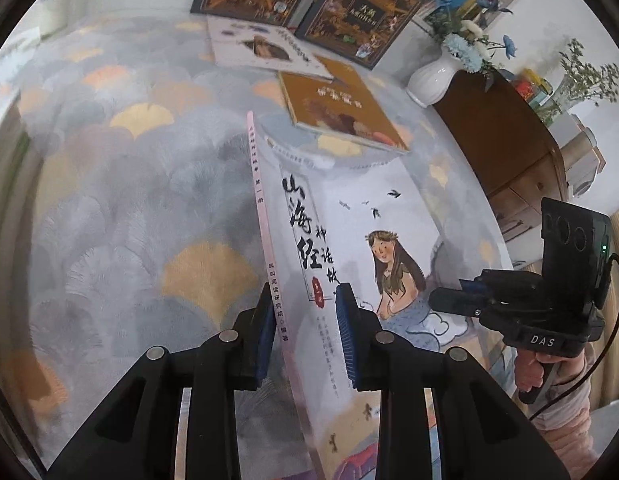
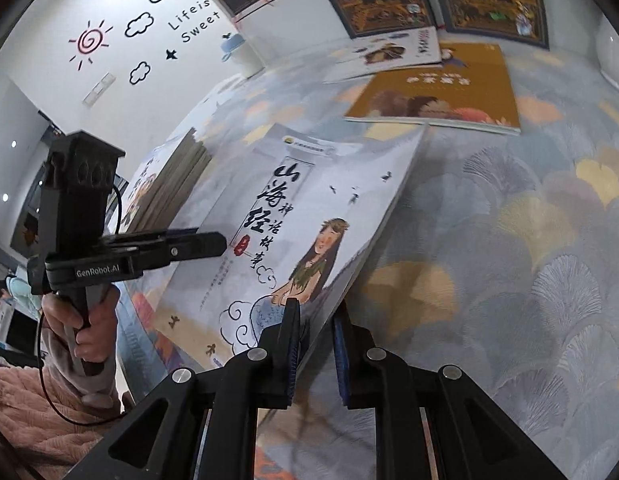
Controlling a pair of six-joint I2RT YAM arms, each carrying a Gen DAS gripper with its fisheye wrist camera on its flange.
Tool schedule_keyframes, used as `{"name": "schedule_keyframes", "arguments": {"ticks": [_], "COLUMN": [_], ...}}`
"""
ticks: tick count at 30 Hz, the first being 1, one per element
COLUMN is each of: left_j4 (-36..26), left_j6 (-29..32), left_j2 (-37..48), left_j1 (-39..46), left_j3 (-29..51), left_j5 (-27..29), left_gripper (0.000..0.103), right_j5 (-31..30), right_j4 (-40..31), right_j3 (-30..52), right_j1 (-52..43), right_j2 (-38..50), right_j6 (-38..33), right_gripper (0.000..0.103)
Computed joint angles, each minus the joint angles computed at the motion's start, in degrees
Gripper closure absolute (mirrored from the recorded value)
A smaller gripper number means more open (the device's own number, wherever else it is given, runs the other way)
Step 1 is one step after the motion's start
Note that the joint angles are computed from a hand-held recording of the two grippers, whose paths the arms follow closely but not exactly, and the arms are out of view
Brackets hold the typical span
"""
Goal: Organize books
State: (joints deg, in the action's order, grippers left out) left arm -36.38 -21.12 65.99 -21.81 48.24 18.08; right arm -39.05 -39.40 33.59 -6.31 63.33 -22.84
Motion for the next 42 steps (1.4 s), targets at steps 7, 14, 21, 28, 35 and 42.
{"name": "schedule_keyframes", "arguments": {"ticks": [7,14,21,28,35,42], "left_j4": [-3.5,-7.6,-14.6,-20.8,-25.0,-25.5], "left_j6": [2.3,6.7,17.0,29.8,42.9,49.9], "left_j2": [-4.3,-8.8,-10.6,-10.4,-3.8,2.6], "left_j1": [2.9,10.5,24.5,44.7,64.0,73.5], "left_j3": [1.5,4.5,9.1,12.1,13.4,14.4], "left_j5": [0.8,2.1,5.4,13.4,20.8,23.3], "left_gripper": [0.078,0.078,0.078,0.078,0.078,0.075], "right_j5": [1.3,6.2,12.3,17.1,21.5,23.6], "right_j4": [0.8,5.4,13.1,21.0,24.4,26.4], "right_j3": [0.0,2.1,7.4,15.4,24.8,31.8], "right_j1": [5.2,16.5,30.8,43.0,52.9,58.3], "right_j2": [-5.1,-9.1,-4.0,7.8,20.4,30.8], "right_j6": [5.1,13.9,22.2,26.9,29.4,32.0], "right_gripper": [0.088,0.088,0.088,0.088,0.088,0.087]}}
